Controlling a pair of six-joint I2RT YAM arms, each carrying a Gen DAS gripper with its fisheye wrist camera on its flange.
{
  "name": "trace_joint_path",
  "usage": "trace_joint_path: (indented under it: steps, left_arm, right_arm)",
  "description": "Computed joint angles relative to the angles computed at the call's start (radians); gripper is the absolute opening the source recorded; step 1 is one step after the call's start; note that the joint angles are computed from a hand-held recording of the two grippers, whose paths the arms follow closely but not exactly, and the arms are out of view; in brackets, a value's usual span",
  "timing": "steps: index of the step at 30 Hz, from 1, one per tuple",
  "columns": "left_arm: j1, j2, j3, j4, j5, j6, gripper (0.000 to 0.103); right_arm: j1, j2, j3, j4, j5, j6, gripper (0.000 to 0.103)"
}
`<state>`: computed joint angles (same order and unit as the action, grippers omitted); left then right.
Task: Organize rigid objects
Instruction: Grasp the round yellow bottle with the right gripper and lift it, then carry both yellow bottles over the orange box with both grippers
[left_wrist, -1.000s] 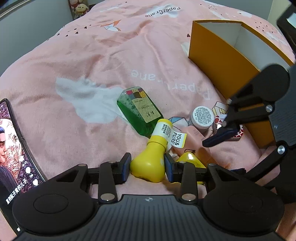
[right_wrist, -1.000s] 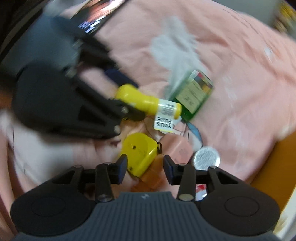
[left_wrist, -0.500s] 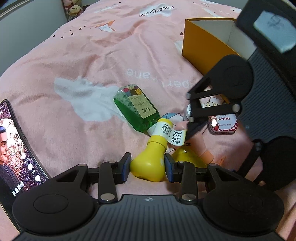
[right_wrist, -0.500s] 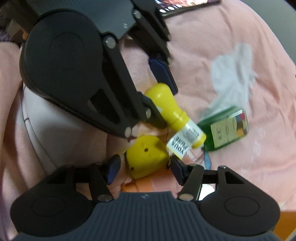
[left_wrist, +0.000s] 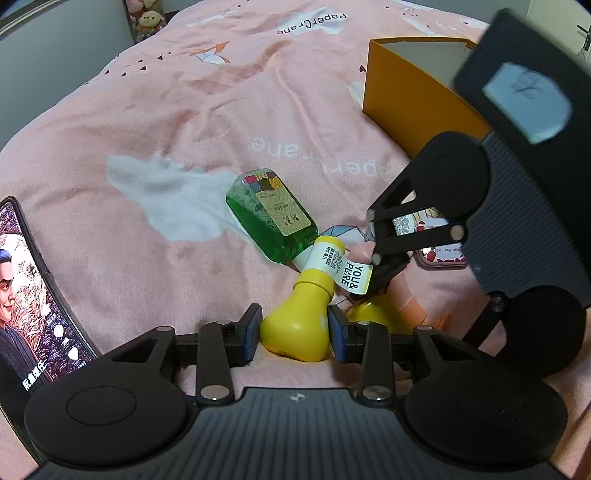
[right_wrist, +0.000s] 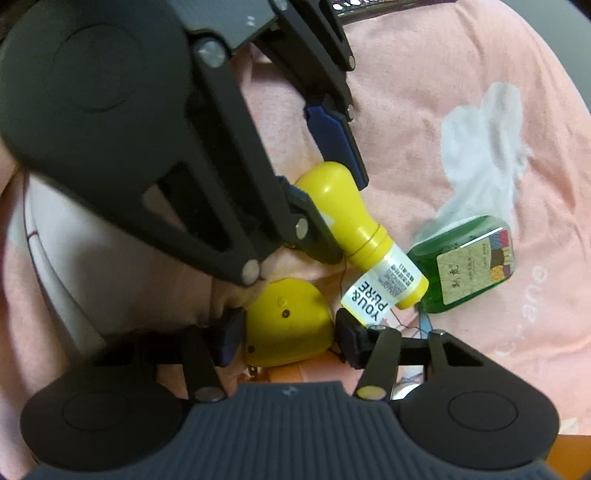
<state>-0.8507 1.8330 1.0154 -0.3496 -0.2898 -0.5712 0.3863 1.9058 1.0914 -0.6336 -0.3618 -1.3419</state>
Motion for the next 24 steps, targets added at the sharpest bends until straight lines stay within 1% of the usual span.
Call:
trace_joint_path:
  steps: [6, 9, 13, 16, 21, 24]
  left_arm:
    - [-0.002, -0.015, -0.014, 0.022, -0.005, -0.011, 0.043]
    - [-0.005, -0.024, -0.018, 0.035, -0.008, -0.024, 0.043]
    - [-0.006, -0.045, -0.028, 0.067, 0.000, -0.045, 0.042]
    - [-0.018, -0.054, -0.013, 0.073, -0.022, -0.038, 0.043]
    - [-0.032, -0.056, 0.044, 0.082, -0.048, -0.011, 0.043]
    - [-0.042, -0.048, 0.094, 0.096, -0.058, 0.026, 0.043]
  right_arm:
    - [-0.051, -0.124, -0.125, 0.074, -0.015, 0.014, 0.053]
    - [-0.099, -0.191, -0.166, 0.074, -0.028, 0.032, 0.053]
    - [-0.179, -0.259, -0.183, 0.049, -0.067, 0.064, 0.053]
    - [-0.238, -0.318, -0.182, 0.012, -0.099, 0.065, 0.053]
    - [-0.327, -0.459, -0.209, -0.015, -0.137, 0.074, 0.053]
    - [-0.396, -0.516, -0.180, -0.058, -0.159, 0.064, 0.053]
